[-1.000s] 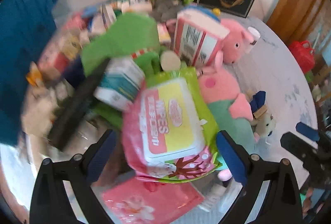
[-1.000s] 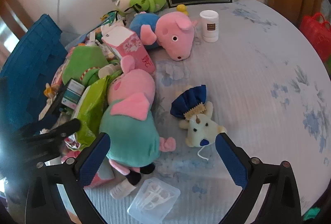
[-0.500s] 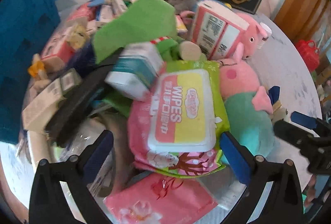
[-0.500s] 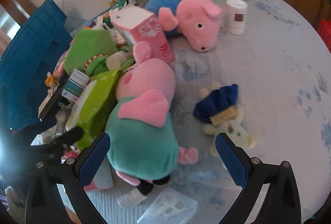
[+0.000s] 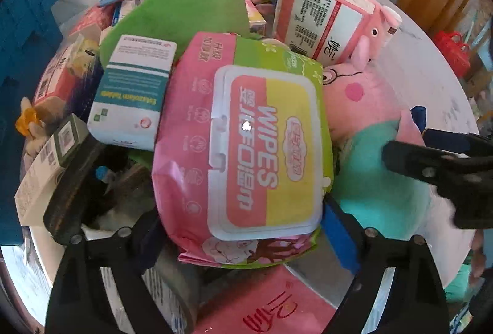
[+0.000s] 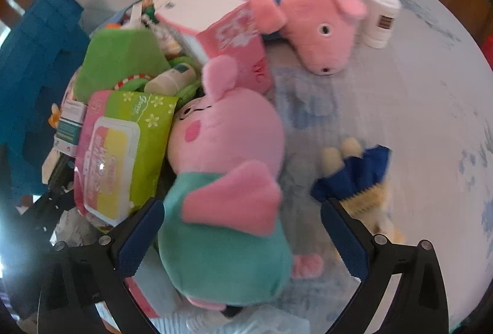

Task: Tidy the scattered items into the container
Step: 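Grasp the pink WIPES pack with the left tool while the right tool grasps the pink pig plush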

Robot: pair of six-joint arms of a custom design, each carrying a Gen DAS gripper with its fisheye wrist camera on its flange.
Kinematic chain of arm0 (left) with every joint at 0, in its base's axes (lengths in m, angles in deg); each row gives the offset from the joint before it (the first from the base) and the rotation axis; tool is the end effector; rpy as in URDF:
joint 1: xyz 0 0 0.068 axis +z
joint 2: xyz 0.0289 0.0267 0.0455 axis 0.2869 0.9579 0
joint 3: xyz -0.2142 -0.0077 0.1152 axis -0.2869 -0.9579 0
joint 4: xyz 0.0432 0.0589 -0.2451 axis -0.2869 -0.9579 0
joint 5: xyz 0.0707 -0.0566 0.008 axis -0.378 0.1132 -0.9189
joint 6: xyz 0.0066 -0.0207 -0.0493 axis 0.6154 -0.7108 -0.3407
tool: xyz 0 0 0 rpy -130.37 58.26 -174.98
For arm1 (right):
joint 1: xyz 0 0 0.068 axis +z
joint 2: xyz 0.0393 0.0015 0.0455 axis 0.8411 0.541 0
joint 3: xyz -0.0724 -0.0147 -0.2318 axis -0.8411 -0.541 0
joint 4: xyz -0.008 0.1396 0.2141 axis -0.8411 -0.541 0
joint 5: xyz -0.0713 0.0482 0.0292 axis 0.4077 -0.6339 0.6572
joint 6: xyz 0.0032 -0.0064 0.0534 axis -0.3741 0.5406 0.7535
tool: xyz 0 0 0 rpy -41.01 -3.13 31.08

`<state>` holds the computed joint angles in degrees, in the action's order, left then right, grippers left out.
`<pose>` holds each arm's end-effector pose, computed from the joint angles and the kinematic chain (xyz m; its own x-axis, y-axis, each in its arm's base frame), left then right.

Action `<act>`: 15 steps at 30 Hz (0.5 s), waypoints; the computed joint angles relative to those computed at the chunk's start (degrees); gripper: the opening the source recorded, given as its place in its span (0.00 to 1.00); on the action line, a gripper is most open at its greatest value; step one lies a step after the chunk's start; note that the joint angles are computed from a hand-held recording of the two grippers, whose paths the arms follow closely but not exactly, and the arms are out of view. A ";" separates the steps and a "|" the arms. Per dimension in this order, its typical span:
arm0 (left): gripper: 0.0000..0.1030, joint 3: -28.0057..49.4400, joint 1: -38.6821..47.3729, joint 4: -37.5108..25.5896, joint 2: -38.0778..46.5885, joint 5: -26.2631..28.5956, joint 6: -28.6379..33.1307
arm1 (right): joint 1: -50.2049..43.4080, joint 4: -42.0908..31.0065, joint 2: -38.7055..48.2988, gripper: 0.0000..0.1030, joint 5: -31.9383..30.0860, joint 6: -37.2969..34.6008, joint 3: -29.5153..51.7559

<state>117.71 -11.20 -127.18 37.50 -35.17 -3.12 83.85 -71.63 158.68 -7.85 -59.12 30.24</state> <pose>0.1887 -0.0965 0.2079 -0.9214 0.1741 -0.3475 0.1918 0.9813 -0.0171 0.2157 0.1125 0.1994 -0.9628 0.0320 -0.2683 -0.0406 0.9645 0.2609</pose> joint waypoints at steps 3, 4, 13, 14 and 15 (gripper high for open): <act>0.88 0.07 -0.13 1.33 0.52 -0.12 1.59 | 0.95 0.76 5.42 1.00 0.57 0.34 2.35; 0.88 -0.07 0.27 1.85 0.60 0.40 2.27 | 1.01 1.22 6.80 1.00 0.51 0.44 2.78; 0.85 -1.47 -0.23 6.20 0.41 2.27 3.72 | -1.22 4.42 9.41 0.92 -2.14 0.68 1.86; 0.84 -1.48 -0.10 6.30 0.44 2.40 3.83 | -1.19 4.64 9.63 0.90 -2.24 0.81 1.83; 0.84 -1.43 0.06 6.44 0.56 2.54 3.92 | -1.13 4.81 9.77 0.89 -2.25 1.05 1.80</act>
<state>116.28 -11.14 -120.73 38.06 -32.63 0.80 82.72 -66.82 168.45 -10.10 -58.08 32.03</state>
